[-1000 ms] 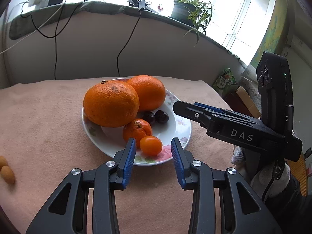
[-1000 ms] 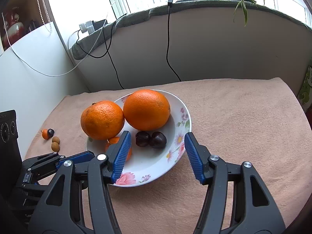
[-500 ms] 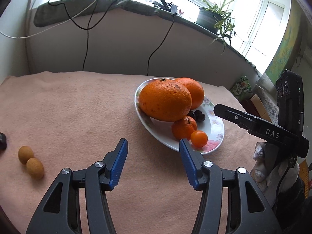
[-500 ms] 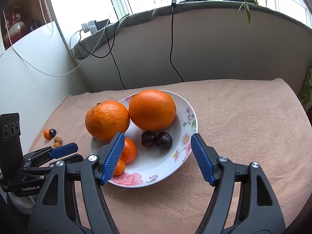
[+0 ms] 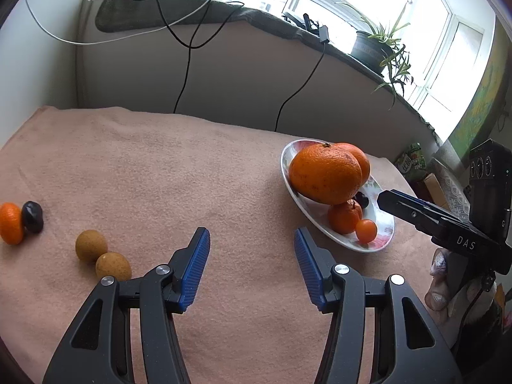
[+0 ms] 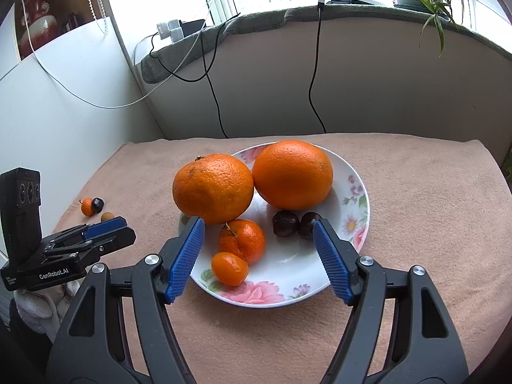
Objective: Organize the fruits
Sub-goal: 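Withdraw both open tools from the plate toward the remaining fruit, then close the left tool on the tangerine while the right tool grasps a brown longan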
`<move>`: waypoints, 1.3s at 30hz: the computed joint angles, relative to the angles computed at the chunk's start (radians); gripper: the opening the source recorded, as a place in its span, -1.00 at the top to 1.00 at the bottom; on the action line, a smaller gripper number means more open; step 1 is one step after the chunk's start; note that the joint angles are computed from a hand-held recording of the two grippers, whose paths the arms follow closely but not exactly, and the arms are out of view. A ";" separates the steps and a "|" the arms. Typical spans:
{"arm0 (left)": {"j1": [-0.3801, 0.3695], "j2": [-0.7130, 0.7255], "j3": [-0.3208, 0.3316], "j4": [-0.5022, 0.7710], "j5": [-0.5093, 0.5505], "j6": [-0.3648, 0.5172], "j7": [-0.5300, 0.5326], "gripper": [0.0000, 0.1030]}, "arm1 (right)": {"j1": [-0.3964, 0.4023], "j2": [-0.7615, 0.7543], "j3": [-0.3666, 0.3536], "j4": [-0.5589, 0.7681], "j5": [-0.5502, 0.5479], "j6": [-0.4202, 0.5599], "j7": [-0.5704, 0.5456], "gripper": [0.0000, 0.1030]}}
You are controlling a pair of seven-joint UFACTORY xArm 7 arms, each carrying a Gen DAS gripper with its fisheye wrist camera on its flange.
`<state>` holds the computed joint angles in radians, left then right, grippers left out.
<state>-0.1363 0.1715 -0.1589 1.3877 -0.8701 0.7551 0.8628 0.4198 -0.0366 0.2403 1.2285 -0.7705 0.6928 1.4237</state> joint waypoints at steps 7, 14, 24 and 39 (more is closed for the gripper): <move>0.021 -0.008 0.012 -0.006 -0.026 0.005 0.010 -0.05 | 0.039 0.063 -0.003 0.088 -0.003 0.030 -0.047 -0.42; 0.045 -0.012 0.027 -0.008 -0.045 0.005 0.016 -0.05 | 0.079 0.107 -0.022 0.150 -0.002 0.035 -0.066 -0.42; 0.087 -0.011 0.047 -0.008 -0.072 0.015 0.020 -0.05 | 0.160 0.223 -0.058 0.298 0.016 0.069 -0.134 -0.42; 0.151 -0.005 0.076 -0.014 -0.073 -0.032 0.005 -0.05 | 0.259 0.493 -0.141 0.616 0.203 0.044 -0.391 -0.42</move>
